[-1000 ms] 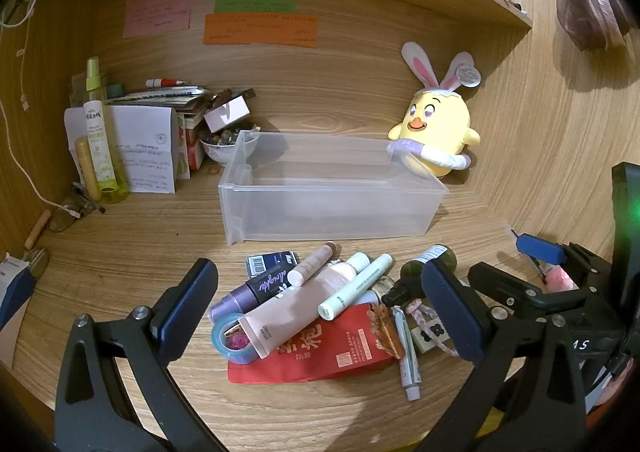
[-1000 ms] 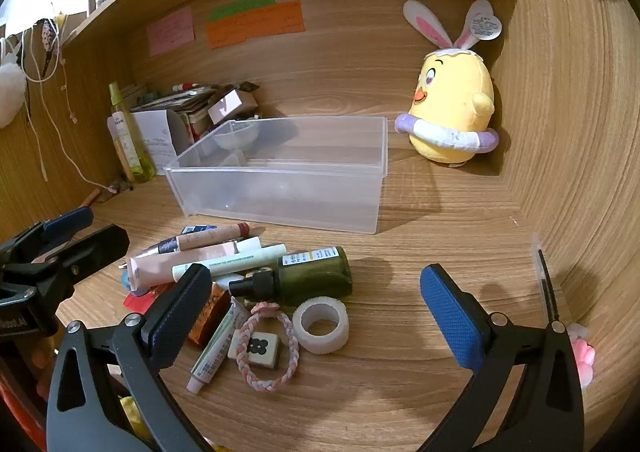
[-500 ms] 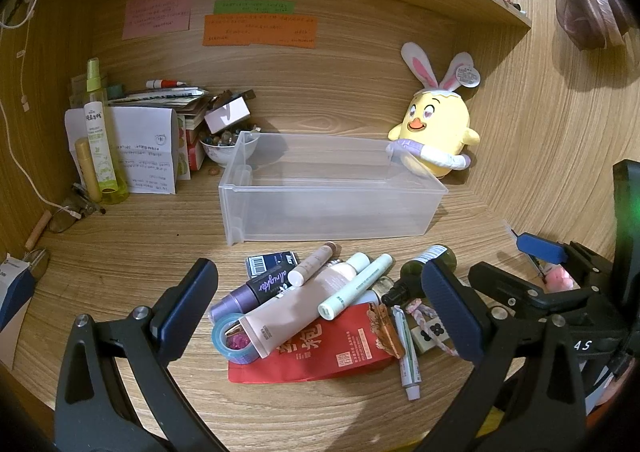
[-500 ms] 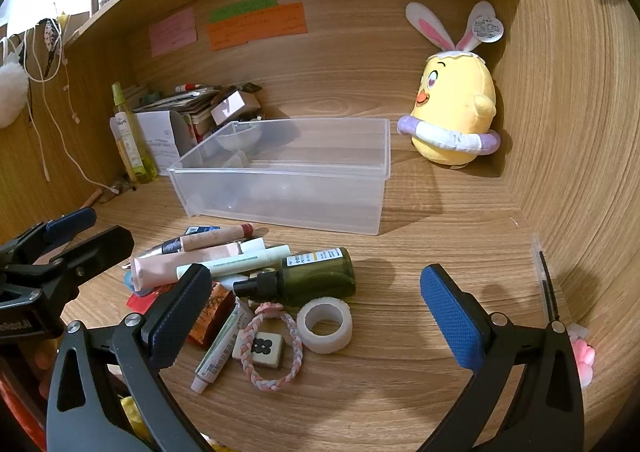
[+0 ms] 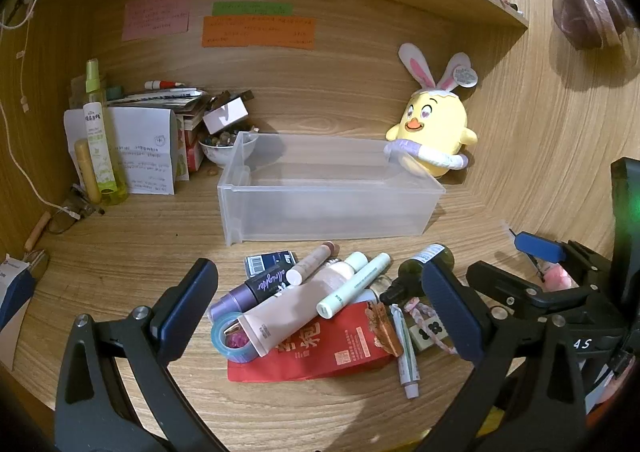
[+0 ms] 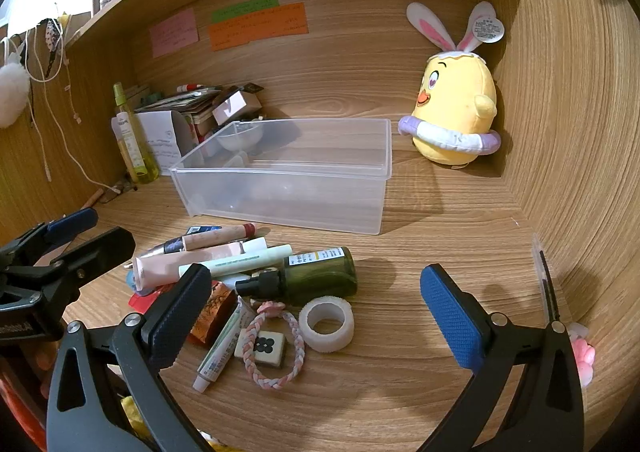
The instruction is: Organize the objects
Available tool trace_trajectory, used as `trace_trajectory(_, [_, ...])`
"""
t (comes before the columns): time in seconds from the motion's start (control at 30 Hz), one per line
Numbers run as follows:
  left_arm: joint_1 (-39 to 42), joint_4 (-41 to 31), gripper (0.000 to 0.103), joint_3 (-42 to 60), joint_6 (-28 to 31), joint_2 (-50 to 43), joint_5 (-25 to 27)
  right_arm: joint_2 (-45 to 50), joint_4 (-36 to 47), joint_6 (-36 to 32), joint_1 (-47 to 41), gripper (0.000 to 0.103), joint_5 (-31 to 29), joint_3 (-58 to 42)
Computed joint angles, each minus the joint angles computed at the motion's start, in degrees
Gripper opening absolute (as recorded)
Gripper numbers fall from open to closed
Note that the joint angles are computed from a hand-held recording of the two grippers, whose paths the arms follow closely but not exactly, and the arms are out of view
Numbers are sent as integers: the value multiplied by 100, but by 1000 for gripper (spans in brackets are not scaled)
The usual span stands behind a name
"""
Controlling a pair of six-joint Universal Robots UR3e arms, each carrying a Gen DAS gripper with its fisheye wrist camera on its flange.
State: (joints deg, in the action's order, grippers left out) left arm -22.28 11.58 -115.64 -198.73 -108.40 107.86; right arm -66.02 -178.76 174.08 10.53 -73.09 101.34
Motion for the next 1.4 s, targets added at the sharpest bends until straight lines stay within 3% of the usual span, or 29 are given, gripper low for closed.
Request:
trace_trajectory(0.5, [525,56,103,-886,45,424,-369,-121,-56,-178,-135,103,-21,178])
trace_trajectory(0.53, [574,47,101,-988,52,464,-392,-115,-31,-200,-163,103,-12,185])
trace_trajectory(0.6, [661,-52,85,-1146,59,522,-455,-92,-2,-230,-214,103,-16,223])
trace_trajectory(0.67, [780,-200,78,-1282,48,583,-609,-72,58,-264,-259,102,9,268])
trace_trajectory(0.87, [1046,-29,78,-1564,15,689,-1043,-32,199,-387,-364,90,108,431])
trace_trajectory(1.0, [1130,-175,78,-1142,215,619,-1301,76,251,-394,-372,82,150,398])
trace_trajectory(1.13, [1073,-846,78,-243,603,238,-1319,261,495,-400,-364,75,277,152])
trace_trajectory(1.4, [1303,-2635,49,1481,1295,-535,-1990,651,1010,-401,-313,59,519,-435])
